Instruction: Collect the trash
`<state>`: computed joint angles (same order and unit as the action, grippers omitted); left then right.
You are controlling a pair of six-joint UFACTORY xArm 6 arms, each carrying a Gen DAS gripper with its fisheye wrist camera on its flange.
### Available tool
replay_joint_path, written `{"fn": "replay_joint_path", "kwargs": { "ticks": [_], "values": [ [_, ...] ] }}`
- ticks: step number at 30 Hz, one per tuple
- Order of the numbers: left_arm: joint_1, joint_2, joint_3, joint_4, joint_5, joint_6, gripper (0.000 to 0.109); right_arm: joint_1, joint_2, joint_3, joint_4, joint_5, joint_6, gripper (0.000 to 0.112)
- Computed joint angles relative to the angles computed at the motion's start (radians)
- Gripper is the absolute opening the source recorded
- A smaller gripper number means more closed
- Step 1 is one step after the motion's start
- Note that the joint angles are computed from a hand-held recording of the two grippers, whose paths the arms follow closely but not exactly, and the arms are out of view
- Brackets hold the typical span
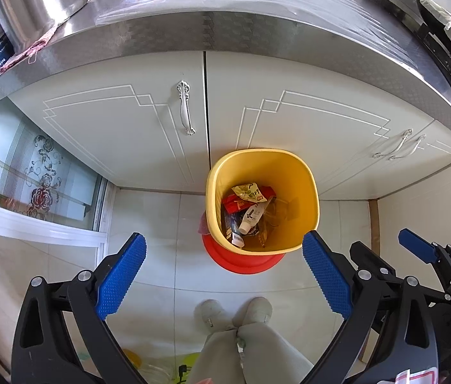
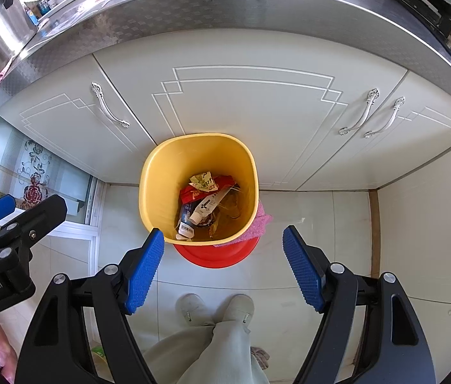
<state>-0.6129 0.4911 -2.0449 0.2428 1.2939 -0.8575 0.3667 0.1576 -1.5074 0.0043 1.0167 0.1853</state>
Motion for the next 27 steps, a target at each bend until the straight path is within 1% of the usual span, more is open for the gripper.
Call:
{"fn": "replay_joint_path", "kwargs": {
  "ticks": [7,10,14,16,18,20,27],
  "values": [
    [0.001,0.002,-0.002,0.009,0.008,0.011,0.096,-0.001,0.006,-0.006,0.000,0.004,-0.004,0.077],
    [0.005,-0.005,0.010,0.003,0.000,0.014,0.096,-0.002,0.006,-0.006,0.000,0.003,-0.004,0.077],
    [0.004,0.001,-0.002,0.018,0.012,0.026,0.087,0.000,0.007,-0.005,-0.002,0.004,0.000,0.077],
    [0.005,-0.003,0.005,0.014,-0.001,0.031,0.085,0.000,0.009,-0.008,-0.002,0.006,-0.001,0.077],
    [0.006,0.004,-0.006,0.012,0.002,0.038,0.086,-0.001,0.013,-0.013,-0.002,0.008,-0.002,0.077],
    [0.008,0.008,-0.012,0.001,0.001,0.037,0.092,0.000,0.014,-0.015,-0.003,0.008,-0.002,0.077],
    [0.008,0.007,-0.012,0.008,0.003,0.031,0.092,0.001,0.018,-0.021,-0.001,0.013,-0.001,0.077]
  ]
}}
